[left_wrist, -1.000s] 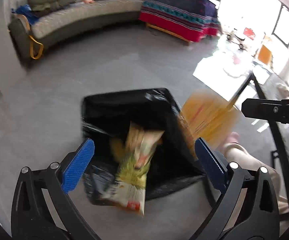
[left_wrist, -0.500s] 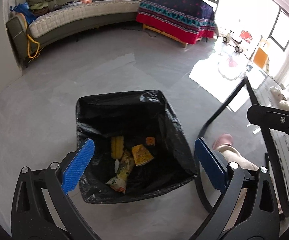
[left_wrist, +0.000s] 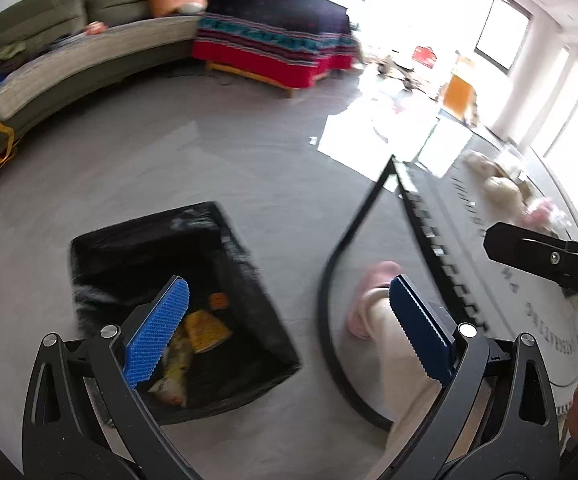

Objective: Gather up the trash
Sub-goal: 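Return both grippers to the table toward the plastic bags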

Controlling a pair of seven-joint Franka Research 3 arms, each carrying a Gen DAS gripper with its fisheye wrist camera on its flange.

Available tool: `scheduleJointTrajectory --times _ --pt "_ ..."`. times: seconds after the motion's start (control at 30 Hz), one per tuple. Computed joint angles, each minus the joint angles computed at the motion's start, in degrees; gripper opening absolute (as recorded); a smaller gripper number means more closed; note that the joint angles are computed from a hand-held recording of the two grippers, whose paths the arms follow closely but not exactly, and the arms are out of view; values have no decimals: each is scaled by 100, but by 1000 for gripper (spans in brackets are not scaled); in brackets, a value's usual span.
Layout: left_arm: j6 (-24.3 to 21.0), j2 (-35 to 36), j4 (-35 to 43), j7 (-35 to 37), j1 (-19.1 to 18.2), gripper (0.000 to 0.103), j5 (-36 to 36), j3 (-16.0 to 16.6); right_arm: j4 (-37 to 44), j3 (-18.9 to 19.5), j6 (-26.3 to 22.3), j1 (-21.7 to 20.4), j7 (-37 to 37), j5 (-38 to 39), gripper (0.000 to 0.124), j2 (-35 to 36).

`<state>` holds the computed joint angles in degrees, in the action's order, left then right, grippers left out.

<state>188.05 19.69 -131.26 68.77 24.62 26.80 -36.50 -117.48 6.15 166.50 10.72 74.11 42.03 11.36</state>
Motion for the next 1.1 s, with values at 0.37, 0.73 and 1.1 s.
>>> scheduleJointTrajectory --times 0.37,0.73,1.1 --pt "-721 861 1249 894 -771 97 -330 -428 -1118 -806 961 -363 1954 -1217 51 -660" --pt "-1464 1908 2673 1824 -1739 97 -995 -473 -905 -1159 1011 -1109 2673 -1418 51 -139" --pt "-2392 2847 4785 2591 -3321 97 -1342 318 209 -1409 238 -1363 3509 -1798 51 870"
